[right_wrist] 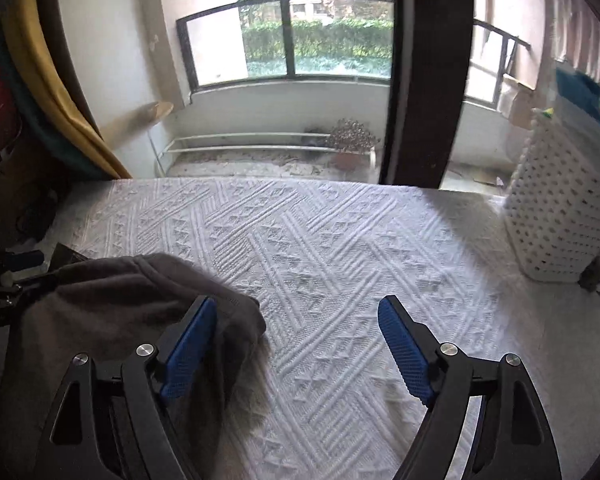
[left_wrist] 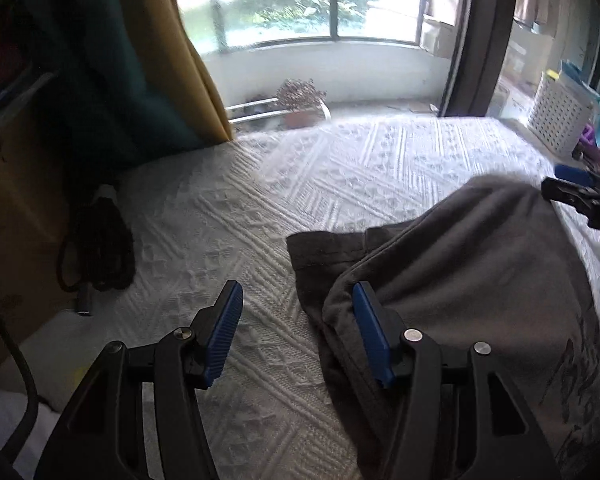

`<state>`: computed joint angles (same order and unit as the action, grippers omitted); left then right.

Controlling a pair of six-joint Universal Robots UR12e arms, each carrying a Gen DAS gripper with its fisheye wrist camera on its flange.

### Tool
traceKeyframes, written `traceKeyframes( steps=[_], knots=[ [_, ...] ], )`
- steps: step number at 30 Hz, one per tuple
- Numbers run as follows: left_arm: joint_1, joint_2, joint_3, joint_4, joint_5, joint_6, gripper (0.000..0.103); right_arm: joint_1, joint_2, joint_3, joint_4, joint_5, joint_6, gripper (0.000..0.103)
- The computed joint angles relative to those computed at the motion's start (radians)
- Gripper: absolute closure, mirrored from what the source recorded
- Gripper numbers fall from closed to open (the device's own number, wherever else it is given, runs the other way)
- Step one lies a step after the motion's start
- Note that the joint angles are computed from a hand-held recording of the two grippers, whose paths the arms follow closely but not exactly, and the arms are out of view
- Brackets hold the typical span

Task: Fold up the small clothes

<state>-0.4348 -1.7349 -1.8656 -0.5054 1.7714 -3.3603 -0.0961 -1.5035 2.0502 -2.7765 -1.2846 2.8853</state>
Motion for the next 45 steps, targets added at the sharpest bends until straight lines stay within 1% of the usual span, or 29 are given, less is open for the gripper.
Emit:
traceKeyframes(
  steps=[2,3,4,5,8,10,11,12,13,14,15,16,17,18,19,21,22,23,24,26,30,33,35,38,40,41,42,43,45],
  knots=[
    [0.000,0.018,-0.011,0.018,-0.002,-0.014,0.046,-0.021,-0.014,0.009,-0.010,0.016,0.030,0.018],
    [0.000,0.033,-0.021,0.025,-0.014,-0.022,0.046,-0.036,-0.020,0.011,-0.001,0.038,0.049,0.018],
    [-0.001,0.045,-0.030,0.032,-0.028,-0.024,0.046,-0.046,-0.026,0.011,0.012,0.044,0.063,0.018],
    [-0.002,0.056,-0.037,0.036,-0.043,-0.021,0.046,-0.046,-0.029,0.012,0.025,0.039,0.056,0.018],
    [-0.012,0.088,-0.059,0.032,-0.087,0.001,0.046,-0.034,-0.027,0.009,0.061,0.034,0.011,0.018],
    [-0.020,0.098,-0.072,0.027,-0.098,0.011,0.046,-0.020,-0.018,0.003,0.094,0.031,-0.017,0.018],
    [-0.023,0.101,-0.079,0.020,-0.105,0.014,0.046,-0.009,-0.012,0.004,0.092,0.010,-0.028,0.018],
    [-0.023,0.101,-0.083,0.011,-0.108,0.018,0.046,0.006,-0.003,0.006,0.078,-0.027,-0.036,0.018],
    [-0.030,0.096,-0.084,-0.002,-0.086,0.023,0.046,0.014,0.005,0.007,0.067,-0.050,-0.039,0.018],
    [-0.042,0.084,-0.083,-0.021,-0.032,0.038,0.045,0.015,0.007,0.007,0.064,-0.052,-0.033,0.017],
    [-0.043,0.079,-0.086,-0.024,-0.020,0.043,0.043,0.015,0.007,0.007,0.053,-0.060,-0.020,0.016],
    [-0.033,0.079,-0.095,-0.012,-0.042,0.032,0.042,0.017,0.008,0.009,0.038,-0.075,-0.013,0.016],
    [-0.021,0.086,-0.103,-0.005,-0.065,-0.005,0.039,0.018,0.006,0.012,0.021,-0.092,-0.008,0.015],
    [-0.019,0.091,-0.102,-0.014,-0.066,-0.016,0.039,0.017,0.004,0.014,0.015,-0.102,-0.003,0.015],
    [-0.022,0.095,-0.103,-0.007,-0.056,-0.016,0.039,0.017,0.000,0.016,0.007,-0.118,0.006,0.015],
    [-0.033,0.107,-0.106,0.011,-0.014,-0.023,0.039,0.019,-0.006,0.021,-0.008,-0.154,0.019,0.015],
    [-0.029,0.122,-0.113,0.018,-0.026,-0.037,0.039,0.016,-0.016,0.026,-0.006,-0.158,0.023,0.015],
    [-0.023,0.132,-0.121,0.027,-0.049,-0.045,0.039,0.010,-0.026,0.031,0.001,-0.144,0.023,0.015],
    [-0.014,0.150,-0.134,0.037,-0.091,-0.057,0.039,0.005,-0.039,0.039,0.006,-0.129,0.018,0.015],
    [-0.015,0.180,-0.153,0.032,-0.132,-0.057,0.039,-0.002,-0.064,0.056,0.010,-0.110,-0.004,0.014],
    [-0.041,0.211,-0.173,0.004,-0.176,-0.027,0.039,-0.015,-0.121,0.097,0.039,-0.051,-0.039,0.014],
    [-0.060,0.220,-0.192,0.011,-0.199,-0.015,0.039,-0.023,-0.162,0.126,0.069,-0.011,-0.058,0.014],
    [-0.070,0.223,-0.211,0.039,-0.203,-0.023,0.043,-0.027,-0.185,0.143,0.079,0.006,-0.065,0.014],
    [-0.067,0.220,-0.224,0.044,-0.228,-0.048,0.065,-0.031,-0.228,0.172,0.099,0.032,-0.071,0.014],
    [-0.080,0.220,-0.229,0.039,-0.212,-0.045,0.076,-0.031,-0.252,0.189,0.112,0.046,-0.074,0.014],
    [-0.087,0.221,-0.233,0.041,-0.206,-0.040,0.096,-0.034,-0.273,0.202,0.133,0.066,-0.078,0.014],
    [-0.095,0.223,-0.238,0.051,-0.186,-0.037,0.100,-0.042,-0.287,0.209,0.159,0.098,-0.083,0.014],
    [-0.102,0.225,-0.243,0.067,-0.168,-0.039,0.100,-0.050,-0.302,0.218,0.188,0.131,-0.085,0.014],
    [-0.109,0.236,-0.256,0.100,-0.143,-0.071,0.100,-0.042,-0.325,0.234,0.206,0.126,-0.107,0.014]
  ],
)
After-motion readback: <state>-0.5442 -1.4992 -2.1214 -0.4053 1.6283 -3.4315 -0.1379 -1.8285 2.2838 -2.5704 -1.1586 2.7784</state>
